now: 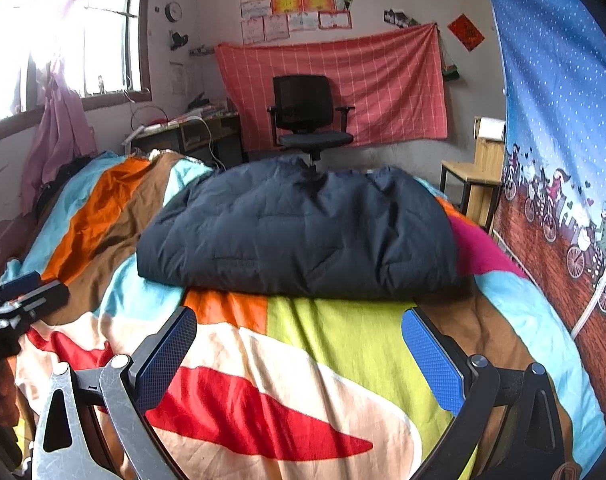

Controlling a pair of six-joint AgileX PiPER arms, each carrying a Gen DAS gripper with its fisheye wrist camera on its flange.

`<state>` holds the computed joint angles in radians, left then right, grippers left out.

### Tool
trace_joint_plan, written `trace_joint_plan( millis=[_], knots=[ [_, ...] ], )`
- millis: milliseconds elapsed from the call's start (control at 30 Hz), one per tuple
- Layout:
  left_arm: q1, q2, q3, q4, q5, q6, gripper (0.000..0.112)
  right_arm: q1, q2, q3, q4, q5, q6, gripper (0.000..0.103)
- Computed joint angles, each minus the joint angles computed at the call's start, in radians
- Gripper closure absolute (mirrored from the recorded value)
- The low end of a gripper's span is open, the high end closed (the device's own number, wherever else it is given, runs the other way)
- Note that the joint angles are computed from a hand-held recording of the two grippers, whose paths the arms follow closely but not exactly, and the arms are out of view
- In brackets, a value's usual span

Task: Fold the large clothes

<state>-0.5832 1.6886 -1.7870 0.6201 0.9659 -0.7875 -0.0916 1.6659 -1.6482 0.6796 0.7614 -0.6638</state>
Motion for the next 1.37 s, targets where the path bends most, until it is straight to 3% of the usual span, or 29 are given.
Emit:
trace_joint_plan(
  millis=[1367],
  knots=[
    [0.008,-0.021,0.036,0.012,-0.011,0.002,0.011,0.024,-0.013,0.007,-0.011,-0.018,0.019,0.0]
  ],
)
